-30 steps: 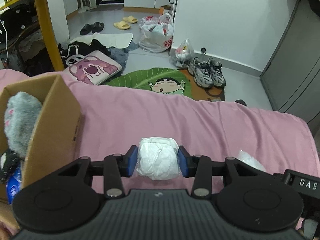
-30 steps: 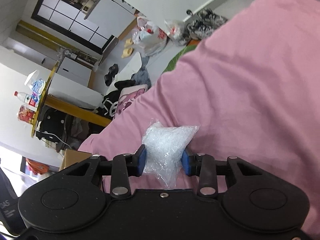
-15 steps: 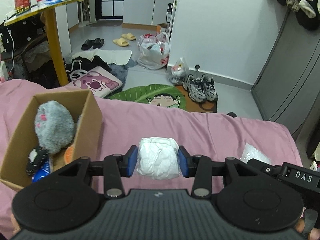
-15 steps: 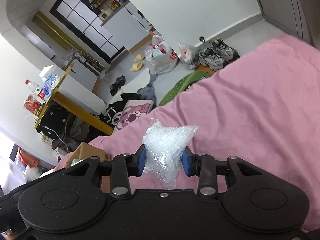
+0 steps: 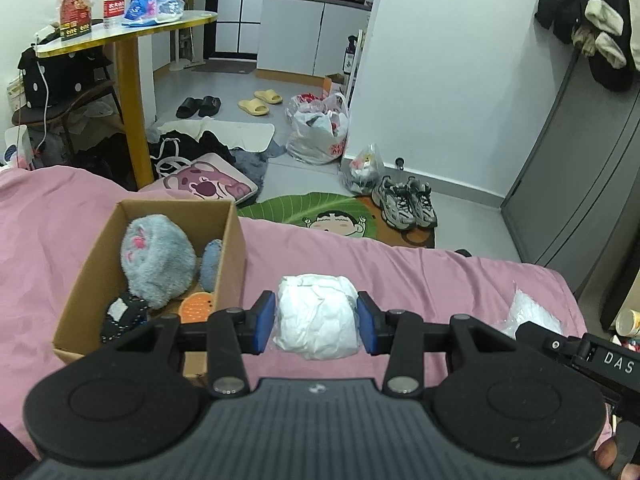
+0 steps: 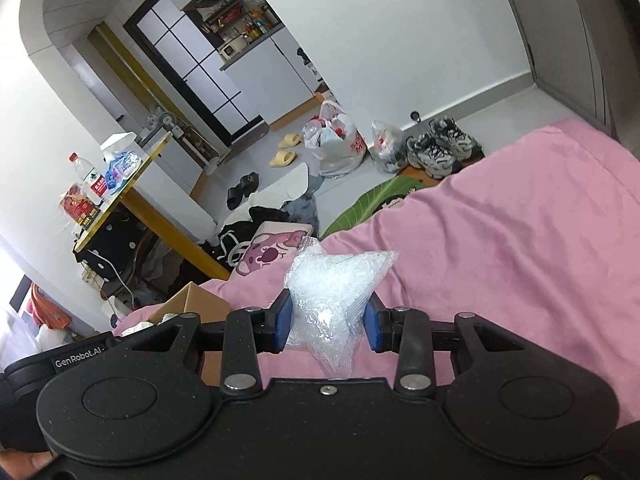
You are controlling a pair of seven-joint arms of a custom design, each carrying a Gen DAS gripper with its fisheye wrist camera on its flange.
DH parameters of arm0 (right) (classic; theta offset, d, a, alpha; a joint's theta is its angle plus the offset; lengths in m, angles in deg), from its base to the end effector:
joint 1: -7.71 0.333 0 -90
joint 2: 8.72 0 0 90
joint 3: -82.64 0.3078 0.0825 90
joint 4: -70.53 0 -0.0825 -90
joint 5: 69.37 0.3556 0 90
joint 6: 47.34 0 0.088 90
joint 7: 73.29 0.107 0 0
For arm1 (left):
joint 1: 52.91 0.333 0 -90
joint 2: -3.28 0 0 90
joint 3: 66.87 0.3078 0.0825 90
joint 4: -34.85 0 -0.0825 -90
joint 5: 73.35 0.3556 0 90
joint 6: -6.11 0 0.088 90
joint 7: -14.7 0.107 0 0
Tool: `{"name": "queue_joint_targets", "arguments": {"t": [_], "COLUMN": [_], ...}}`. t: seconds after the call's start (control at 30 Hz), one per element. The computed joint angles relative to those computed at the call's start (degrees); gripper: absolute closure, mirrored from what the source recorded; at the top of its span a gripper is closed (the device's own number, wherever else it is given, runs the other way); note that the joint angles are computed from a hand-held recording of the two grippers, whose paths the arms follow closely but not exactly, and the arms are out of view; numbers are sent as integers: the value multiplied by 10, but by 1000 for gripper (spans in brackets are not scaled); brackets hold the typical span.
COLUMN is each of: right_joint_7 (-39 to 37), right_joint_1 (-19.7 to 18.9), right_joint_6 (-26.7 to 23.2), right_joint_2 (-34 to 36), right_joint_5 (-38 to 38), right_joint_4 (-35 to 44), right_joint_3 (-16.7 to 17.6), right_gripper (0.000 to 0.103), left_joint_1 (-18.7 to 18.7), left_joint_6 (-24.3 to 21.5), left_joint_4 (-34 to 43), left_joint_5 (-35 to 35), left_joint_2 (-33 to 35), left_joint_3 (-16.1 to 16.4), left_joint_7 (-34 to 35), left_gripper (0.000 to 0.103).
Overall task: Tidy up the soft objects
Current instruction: 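Carry the tissue ball with the left tool over the box while the right tool carries the plastic bag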
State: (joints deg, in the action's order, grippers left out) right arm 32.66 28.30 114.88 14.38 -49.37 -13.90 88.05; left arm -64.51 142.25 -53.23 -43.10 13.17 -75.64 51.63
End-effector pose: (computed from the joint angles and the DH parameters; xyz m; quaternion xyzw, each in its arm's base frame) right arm 0.6404 0.2776 0.5627 -0.5817 0.6626 -0.0580 0.4682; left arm 0.5981 -0.2066 0.6272 -0.7487 0.5381 -0.2827 0.2644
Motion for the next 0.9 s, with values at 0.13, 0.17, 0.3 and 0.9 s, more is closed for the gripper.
{"name": "queue_joint_targets", "arguments": {"t": [0.13,0.17,0.3,0.9], "right_joint_7": [6,3,-13,-10], "right_joint_1": [14,15,18,69], "right_joint_6": [16,19,30,24], "right_joint_2": [-7,-7,-7,22], "right_joint_5": [-21,-23,-27,-74], "right_joint_4": [-5,-4,0,71], "right_joint_3": [-7,-6,0,-8], "right_gripper": [67,67,67,67], "left_joint_1": [6,8,16,72], "left_joint_6": [13,15,27,82], "left_joint_4": [-28,-33,-56,-143], "left_joint_5": [0,0,3,-21], "left_joint_2": [-24,-29,-50,-129], "left_joint_3": [1,1,0,6], "left_joint_7": [-5,-6,-10,-10], "left_gripper": [61,61,61,61]}}
